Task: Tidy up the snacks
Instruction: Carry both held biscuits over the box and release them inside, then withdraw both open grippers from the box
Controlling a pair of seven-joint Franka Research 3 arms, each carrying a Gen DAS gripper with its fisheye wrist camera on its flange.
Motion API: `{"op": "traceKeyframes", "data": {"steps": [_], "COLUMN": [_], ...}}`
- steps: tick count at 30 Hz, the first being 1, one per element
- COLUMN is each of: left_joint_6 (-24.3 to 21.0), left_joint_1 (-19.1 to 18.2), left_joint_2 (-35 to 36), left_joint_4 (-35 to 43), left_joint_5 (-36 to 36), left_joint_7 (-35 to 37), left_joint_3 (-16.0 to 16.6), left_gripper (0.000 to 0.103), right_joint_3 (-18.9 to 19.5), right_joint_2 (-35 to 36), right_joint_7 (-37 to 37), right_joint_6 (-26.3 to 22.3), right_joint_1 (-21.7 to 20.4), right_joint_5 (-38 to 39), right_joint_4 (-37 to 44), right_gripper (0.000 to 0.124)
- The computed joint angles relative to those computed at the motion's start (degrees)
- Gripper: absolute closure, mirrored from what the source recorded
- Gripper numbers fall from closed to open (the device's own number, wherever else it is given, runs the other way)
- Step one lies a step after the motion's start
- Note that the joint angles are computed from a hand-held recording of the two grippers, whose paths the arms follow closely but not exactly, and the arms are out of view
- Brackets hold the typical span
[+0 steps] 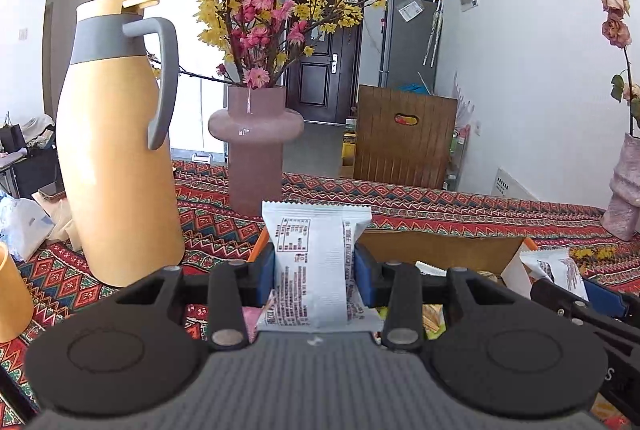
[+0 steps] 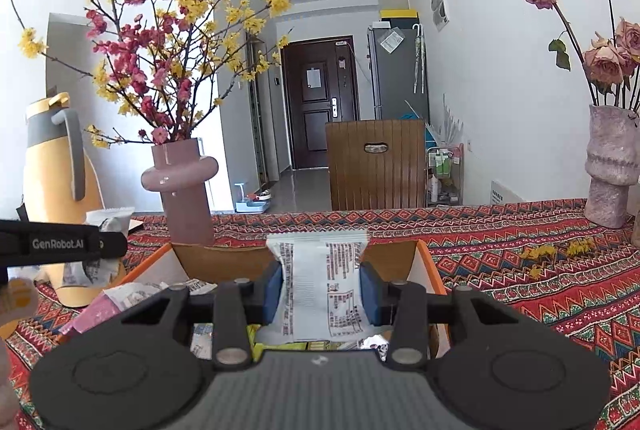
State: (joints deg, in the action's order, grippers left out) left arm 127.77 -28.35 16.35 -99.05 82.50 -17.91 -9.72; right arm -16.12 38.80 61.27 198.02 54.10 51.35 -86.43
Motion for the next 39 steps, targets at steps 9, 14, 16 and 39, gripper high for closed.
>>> {"op": "traceKeyframes", "data": {"steps": [9, 14, 16, 39], "left_joint_6": [0.3, -1.2, -3.2, 0.5], "left_joint_1": [0.0, -0.4, -1.2, 2.3], "left_joint_2": [1.3, 0.9, 0.9, -12.7], "left_joint_4": [-0.6, -1.1, -1.2, -15.5], "left_joint_5": [1.9, 3.0, 4.3, 1.8], "left_joint_7": [-1.4, -2.8, -3.7, -3.8], "left_joint_3": [0.7, 0.6, 0.5, -5.6], "left_gripper": [0.061, 0.024, 0.0, 0.0], "right_joint_3": [-13.3, -12.2, -10.1, 9.4], "right_joint_2": [3.8, 3.2, 2.6, -13.5], "right_joint_7": [6.4, 10.0, 11.4, -1.3], "right_joint_6": [-7.1, -5.3, -3.1, 4.7], "right_joint_1": [8.7, 7.9, 6.4, -4.5], "right_joint_5": [1.3, -2.0, -3.8, -0.1], "right_joint_4": [0.6, -0.6, -1.2, -17.1], "right_gripper": [0.082, 0.05, 0.026, 0.021]}}
